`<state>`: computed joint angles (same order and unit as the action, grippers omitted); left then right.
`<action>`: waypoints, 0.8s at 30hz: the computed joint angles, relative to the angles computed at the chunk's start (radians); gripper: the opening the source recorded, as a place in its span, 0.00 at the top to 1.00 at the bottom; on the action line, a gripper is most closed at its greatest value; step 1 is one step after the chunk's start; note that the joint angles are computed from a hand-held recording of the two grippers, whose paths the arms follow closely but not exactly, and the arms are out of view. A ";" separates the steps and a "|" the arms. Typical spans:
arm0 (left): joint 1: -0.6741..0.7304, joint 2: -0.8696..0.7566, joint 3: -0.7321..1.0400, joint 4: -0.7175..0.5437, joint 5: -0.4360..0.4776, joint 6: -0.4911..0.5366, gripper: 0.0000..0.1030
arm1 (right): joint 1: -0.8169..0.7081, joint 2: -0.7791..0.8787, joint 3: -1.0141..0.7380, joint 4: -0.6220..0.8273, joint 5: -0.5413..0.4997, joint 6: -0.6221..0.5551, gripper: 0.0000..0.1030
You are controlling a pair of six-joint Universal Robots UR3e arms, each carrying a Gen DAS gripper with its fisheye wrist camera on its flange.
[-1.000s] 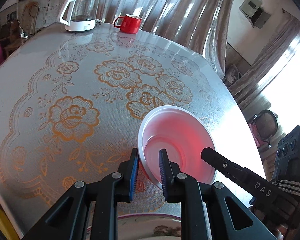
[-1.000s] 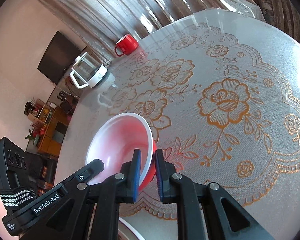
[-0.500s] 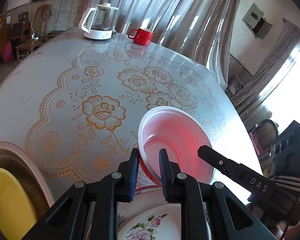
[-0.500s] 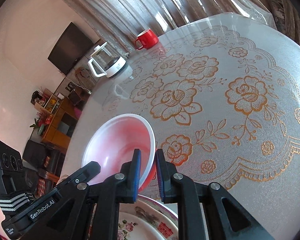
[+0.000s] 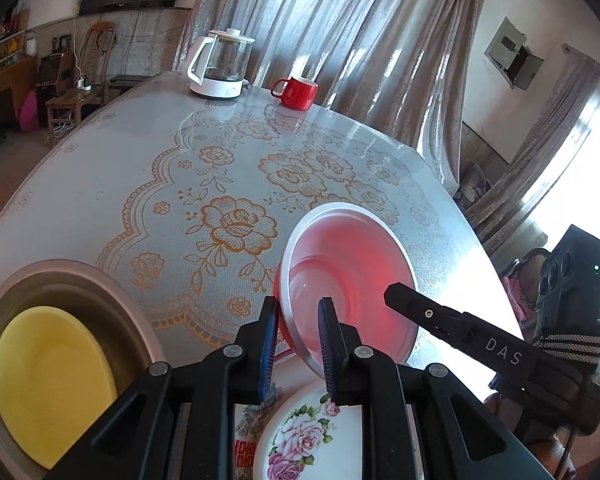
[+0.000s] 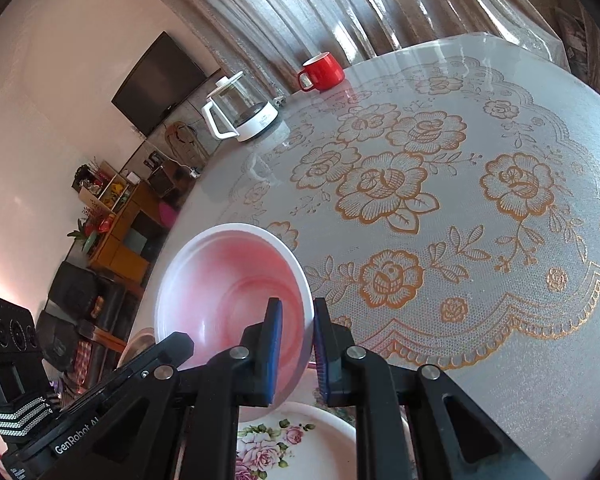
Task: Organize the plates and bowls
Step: 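Lift the red bowl and carry it over the steel basin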
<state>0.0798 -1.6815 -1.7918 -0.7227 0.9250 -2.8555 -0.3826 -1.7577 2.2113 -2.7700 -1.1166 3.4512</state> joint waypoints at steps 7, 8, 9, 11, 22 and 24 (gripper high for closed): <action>0.074 0.061 -0.057 -0.024 -0.042 0.040 0.82 | 0.065 0.025 -0.022 -0.022 -0.022 0.018 0.85; 0.085 0.072 -0.067 -0.028 -0.049 0.047 0.82 | 0.075 0.028 -0.026 -0.023 -0.026 0.019 0.85; 0.098 0.084 -0.078 -0.033 -0.056 0.056 0.82 | 0.085 0.031 -0.030 -0.024 -0.030 0.022 0.85; 0.120 0.113 -0.102 -0.043 -0.067 0.072 0.81 | 0.104 0.037 -0.036 -0.026 -0.038 0.026 0.85; 0.282 0.229 -0.184 -0.149 -0.136 0.187 0.80 | 0.230 0.118 -0.112 -0.044 -0.077 0.053 0.85; 0.315 0.249 -0.190 -0.185 -0.154 0.216 0.80 | 0.252 0.135 -0.131 -0.048 -0.082 0.056 0.85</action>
